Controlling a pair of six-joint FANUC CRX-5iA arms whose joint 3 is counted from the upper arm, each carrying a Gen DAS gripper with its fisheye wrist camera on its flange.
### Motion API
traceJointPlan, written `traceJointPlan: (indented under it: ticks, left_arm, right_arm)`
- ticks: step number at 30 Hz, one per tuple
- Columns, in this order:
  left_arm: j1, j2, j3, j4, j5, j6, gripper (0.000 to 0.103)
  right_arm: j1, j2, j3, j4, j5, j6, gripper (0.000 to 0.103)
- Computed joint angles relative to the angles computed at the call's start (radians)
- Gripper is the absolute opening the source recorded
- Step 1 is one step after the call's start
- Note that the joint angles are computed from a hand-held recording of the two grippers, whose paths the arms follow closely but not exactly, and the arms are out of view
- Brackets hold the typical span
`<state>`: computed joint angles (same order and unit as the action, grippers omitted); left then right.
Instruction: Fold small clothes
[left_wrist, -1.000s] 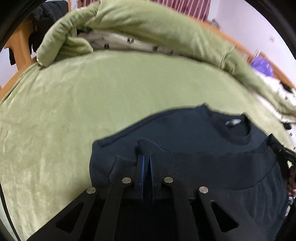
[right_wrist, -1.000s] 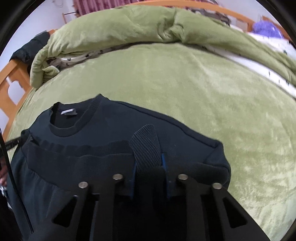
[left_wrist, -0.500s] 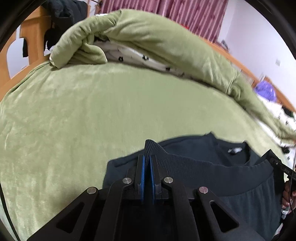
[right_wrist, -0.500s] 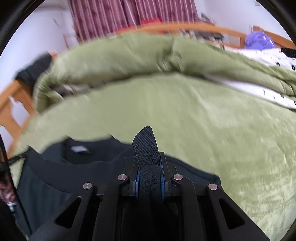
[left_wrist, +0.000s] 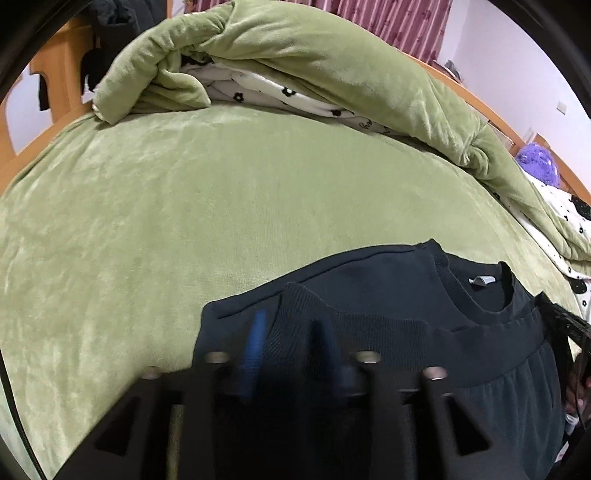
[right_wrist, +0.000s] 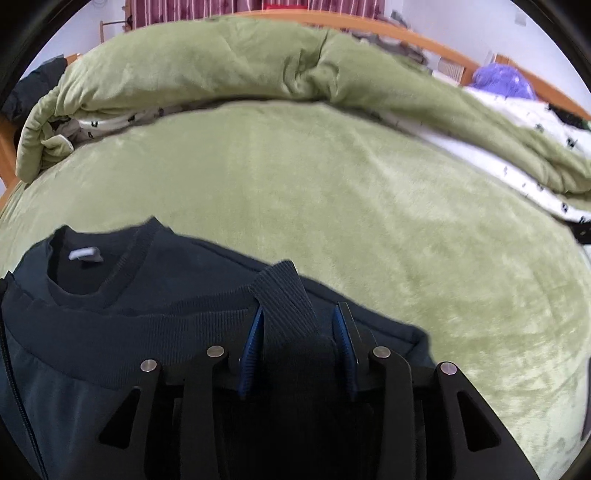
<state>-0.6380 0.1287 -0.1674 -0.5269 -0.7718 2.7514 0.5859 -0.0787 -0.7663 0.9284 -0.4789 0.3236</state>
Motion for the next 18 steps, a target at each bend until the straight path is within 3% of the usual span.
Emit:
traceJointPlan:
  ticks: [3,7,14,18]
  left_arm:
    - [-0.01,-0.028,-0.015,-0.006,0.015,0.02,0.054]
    - [-0.03,-0.062,-0.033,-0.004,0.014,0.032,0.054]
    - [-0.093,-0.149,-0.079,-0.049,-0.044,0.089,0.056]
    - [-0.104,-0.206,-0.117,-0.052,-0.035,0.114,0.056]
  right_arm:
    - [0.033,-0.086,-0.049,0.06,0.019,-0.05,0.046]
    - [0.117,-0.184,-0.116,0.135,0.024,-0.132,0.056]
    - [0.363,-0.204,-0.134,-0.02,-0.026,-0.16,0.056]
    - [0.464,-0.121,-0.105,-0.095,-0.087,-0.171,0.056]
